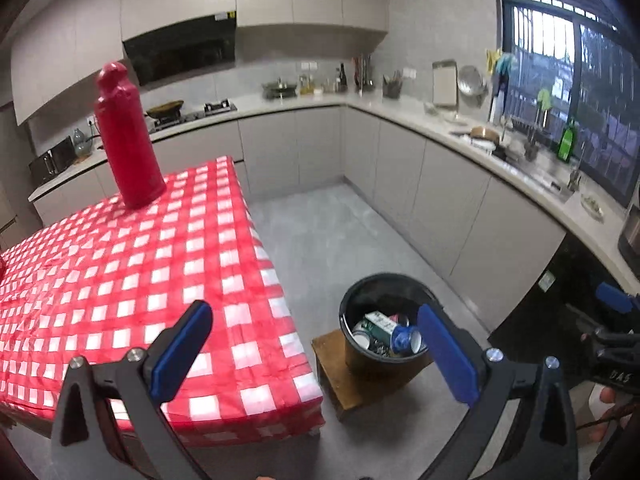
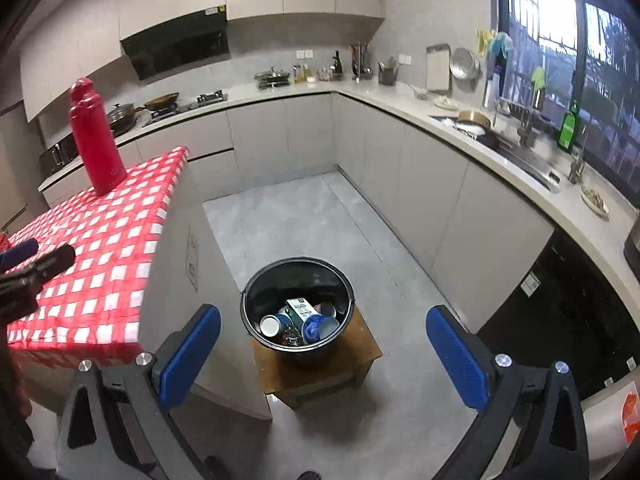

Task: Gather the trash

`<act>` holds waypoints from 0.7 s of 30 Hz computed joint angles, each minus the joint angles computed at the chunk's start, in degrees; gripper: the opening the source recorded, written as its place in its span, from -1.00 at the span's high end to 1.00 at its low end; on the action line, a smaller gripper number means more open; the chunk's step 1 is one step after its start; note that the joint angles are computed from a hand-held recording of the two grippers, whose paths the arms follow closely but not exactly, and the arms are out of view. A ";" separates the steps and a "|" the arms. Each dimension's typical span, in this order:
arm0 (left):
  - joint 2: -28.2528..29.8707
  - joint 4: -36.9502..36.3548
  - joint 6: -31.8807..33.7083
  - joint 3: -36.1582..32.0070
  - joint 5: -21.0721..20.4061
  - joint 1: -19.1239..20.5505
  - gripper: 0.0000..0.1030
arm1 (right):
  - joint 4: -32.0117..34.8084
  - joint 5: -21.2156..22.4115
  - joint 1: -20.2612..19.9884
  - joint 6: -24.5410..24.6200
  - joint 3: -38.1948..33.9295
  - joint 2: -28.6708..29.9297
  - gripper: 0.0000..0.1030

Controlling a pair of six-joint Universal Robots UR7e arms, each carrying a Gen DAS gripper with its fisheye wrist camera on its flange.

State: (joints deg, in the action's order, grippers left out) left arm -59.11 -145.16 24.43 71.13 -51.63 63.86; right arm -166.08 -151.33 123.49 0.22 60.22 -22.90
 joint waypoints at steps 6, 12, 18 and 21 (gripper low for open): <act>-0.40 -3.25 0.46 -0.20 -0.71 -0.04 -1.00 | -0.50 -1.33 0.82 -3.45 -2.09 1.25 -1.00; -0.84 -3.91 0.26 0.49 -1.77 -0.11 -1.00 | -0.85 -0.99 1.17 -5.67 -3.97 2.51 -1.00; -1.10 -4.43 0.31 0.86 -2.04 -0.31 -1.00 | -0.84 -0.97 1.34 -6.31 -4.85 3.12 -1.00; -1.26 -4.56 0.72 1.16 -2.31 -0.35 -1.00 | -1.03 -0.93 1.44 -6.27 -4.39 2.93 -1.00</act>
